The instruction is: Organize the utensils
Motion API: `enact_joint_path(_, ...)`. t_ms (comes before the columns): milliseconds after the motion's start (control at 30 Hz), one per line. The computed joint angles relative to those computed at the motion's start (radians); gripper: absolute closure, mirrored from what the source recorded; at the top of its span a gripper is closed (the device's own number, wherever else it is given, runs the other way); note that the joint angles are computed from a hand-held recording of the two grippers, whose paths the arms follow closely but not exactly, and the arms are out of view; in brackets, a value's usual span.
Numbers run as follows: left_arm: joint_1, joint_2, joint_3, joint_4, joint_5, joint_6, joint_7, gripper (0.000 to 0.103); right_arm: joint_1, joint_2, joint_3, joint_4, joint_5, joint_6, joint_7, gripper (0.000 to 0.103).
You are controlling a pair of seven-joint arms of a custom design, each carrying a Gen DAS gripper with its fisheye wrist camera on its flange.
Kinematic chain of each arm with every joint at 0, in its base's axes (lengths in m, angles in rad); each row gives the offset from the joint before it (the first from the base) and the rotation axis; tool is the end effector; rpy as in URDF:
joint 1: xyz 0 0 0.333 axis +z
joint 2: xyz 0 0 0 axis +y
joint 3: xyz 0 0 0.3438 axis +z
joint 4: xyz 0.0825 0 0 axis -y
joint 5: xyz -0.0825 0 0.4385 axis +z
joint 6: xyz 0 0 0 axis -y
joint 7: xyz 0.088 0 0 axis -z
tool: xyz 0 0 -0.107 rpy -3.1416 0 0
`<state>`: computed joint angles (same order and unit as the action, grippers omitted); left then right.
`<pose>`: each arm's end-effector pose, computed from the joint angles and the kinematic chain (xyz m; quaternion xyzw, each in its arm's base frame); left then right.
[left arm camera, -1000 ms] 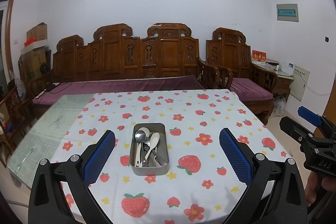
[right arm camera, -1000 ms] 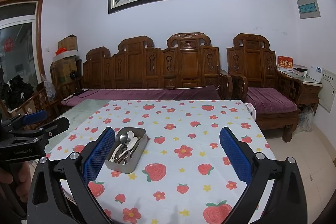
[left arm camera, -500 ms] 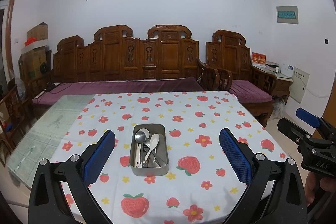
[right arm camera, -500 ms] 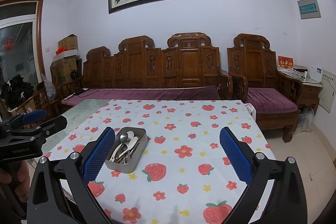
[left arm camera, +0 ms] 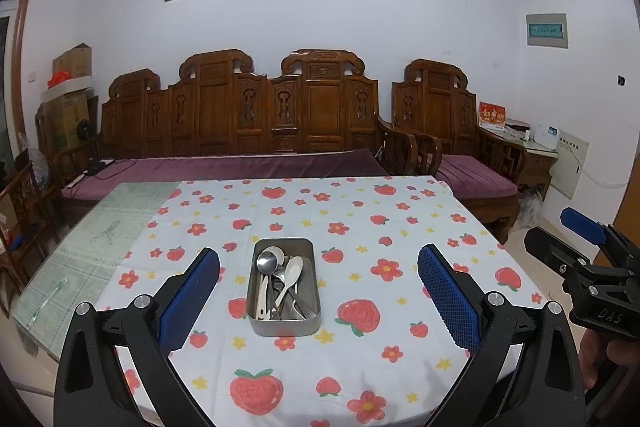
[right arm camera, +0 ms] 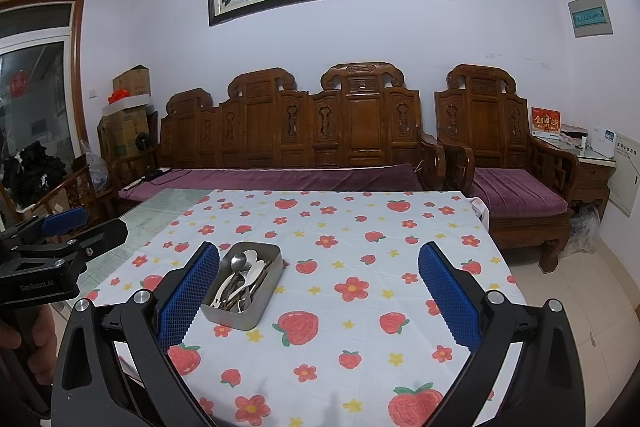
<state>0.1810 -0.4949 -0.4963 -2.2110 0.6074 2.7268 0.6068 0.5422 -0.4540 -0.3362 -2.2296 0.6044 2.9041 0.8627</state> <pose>0.4667 -0.2284 0.6642 -0.6391 0.5576 -0.3539 0.3942 0.5151 0.0381 0.6731 -0.6810 0.4776 -0.2723 0.4837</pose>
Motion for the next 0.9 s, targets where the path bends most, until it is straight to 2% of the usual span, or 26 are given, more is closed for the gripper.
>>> enact_joint_path(900,-0.011,0.000,0.006,0.003,0.006,-0.011,-0.004,0.007,-0.004,-0.006,0.009,-0.004,-0.007,0.000,0.008,0.003)
